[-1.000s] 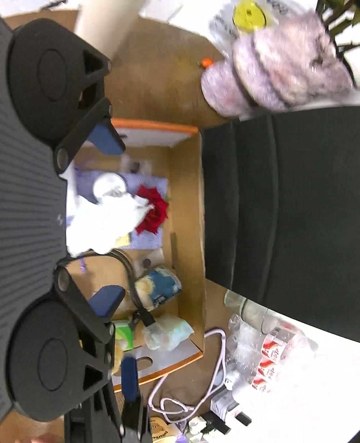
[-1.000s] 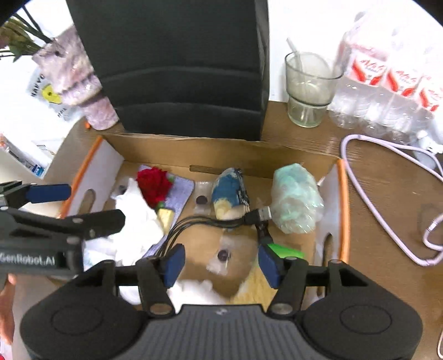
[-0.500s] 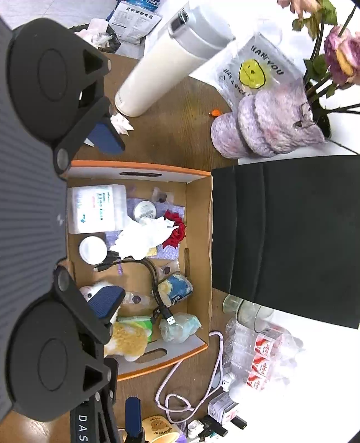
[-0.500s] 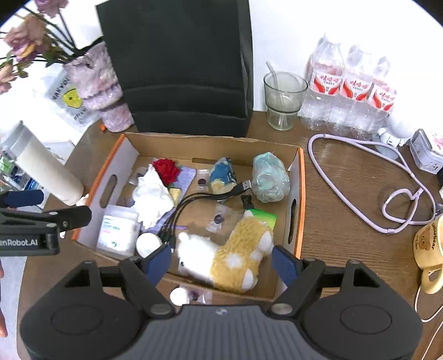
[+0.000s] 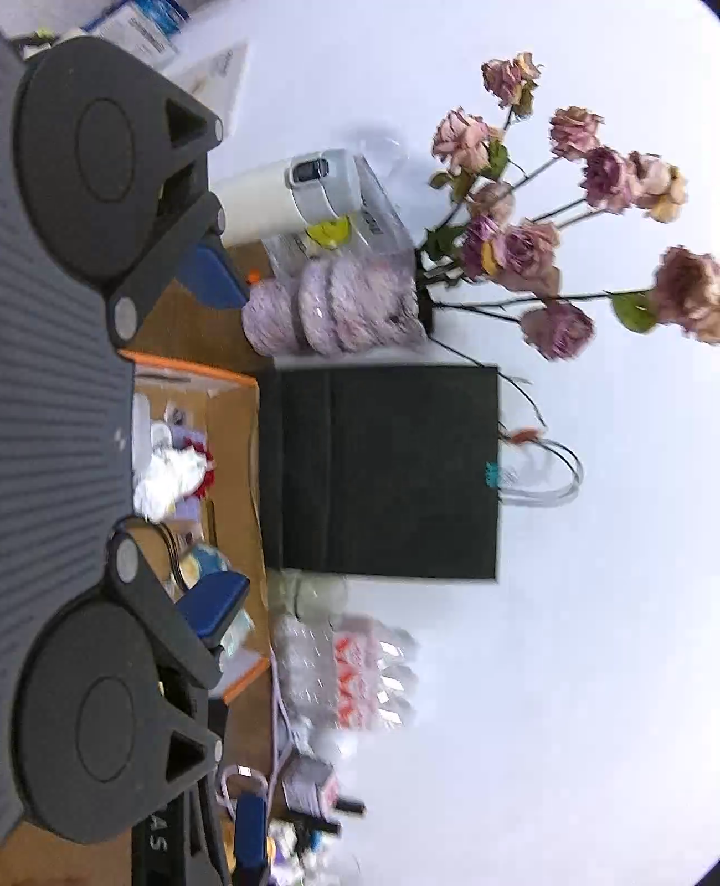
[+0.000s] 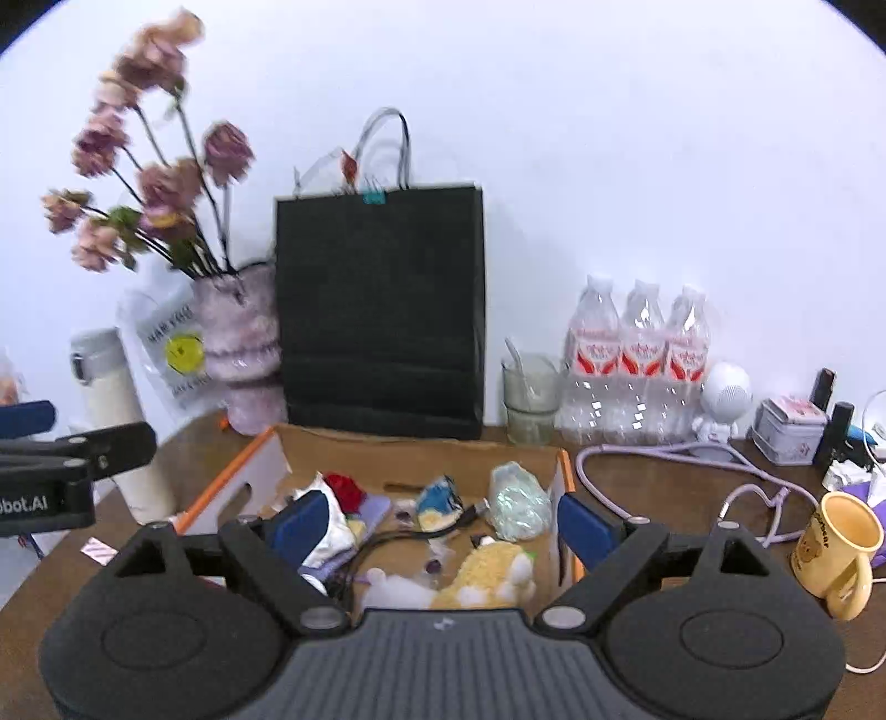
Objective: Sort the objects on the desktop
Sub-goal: 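Withdraw both open tools from the box toward the remaining small items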
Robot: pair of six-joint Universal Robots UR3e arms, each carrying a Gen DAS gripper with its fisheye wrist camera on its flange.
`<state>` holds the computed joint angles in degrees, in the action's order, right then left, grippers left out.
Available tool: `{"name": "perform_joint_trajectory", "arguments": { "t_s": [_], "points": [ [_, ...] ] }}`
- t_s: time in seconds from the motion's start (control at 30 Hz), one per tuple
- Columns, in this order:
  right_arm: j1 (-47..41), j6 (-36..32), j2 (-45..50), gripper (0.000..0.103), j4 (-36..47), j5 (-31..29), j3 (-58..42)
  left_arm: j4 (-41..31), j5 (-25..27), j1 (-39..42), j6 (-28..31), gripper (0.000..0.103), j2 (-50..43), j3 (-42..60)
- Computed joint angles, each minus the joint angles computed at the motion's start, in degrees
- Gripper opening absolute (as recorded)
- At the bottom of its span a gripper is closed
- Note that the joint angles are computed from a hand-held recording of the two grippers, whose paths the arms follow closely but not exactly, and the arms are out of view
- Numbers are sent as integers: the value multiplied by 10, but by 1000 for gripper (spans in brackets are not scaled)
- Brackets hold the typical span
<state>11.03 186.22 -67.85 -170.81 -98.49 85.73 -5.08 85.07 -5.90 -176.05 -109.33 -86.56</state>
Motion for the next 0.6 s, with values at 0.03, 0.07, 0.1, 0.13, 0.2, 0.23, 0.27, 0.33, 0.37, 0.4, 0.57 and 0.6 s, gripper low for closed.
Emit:
{"name": "perform_joint_trajectory", "arguments": {
  "t_s": [0.03, 0.07, 0.1, 0.13, 0.2, 0.23, 0.27, 0.33, 0.37, 0.4, 0.57, 0.6],
  "points": [
    [5, 1, -4, 89, -33, -5, 22, 19, -5, 4, 2, 103, 8, -19],
    [10, 5, -8, 89, -53, -9, 38, 41, 0, 3, 0, 103, 15, -40],
    [13, 11, -15, 90, -69, -10, 55, 57, 0, 4, -3, 103, 20, -55],
    [16, 16, -19, 90, -77, -8, 66, 68, -6, 8, -7, 103, 27, -70],
    [23, 15, -29, 90, -84, -11, 83, 76, -17, 16, -14, 103, 49, -101],
    [30, 17, -35, 90, -87, -19, 94, 79, -25, 22, -16, 103, 68, -129],
    [35, 20, -43, 90, -83, -22, 103, 88, -26, 26, -20, 103, 89, -163],
    [47, 49, -75, 90, -79, -30, 147, 129, -35, 36, -23, 103, 138, -258],
    [47, 57, -97, 91, -85, -17, 183, 138, -42, 43, -18, 103, 169, -308],
    [48, 65, -122, 91, -103, -4, 231, 150, -57, 54, -13, 103, 200, -363],
    [115, 80, -171, 91, -253, -48, 443, 157, -123, 101, 46, 103, 346, -574],
    [138, 86, -171, 91, -261, -74, 461, 166, -118, 99, 52, 103, 363, -602]
  ]
}}
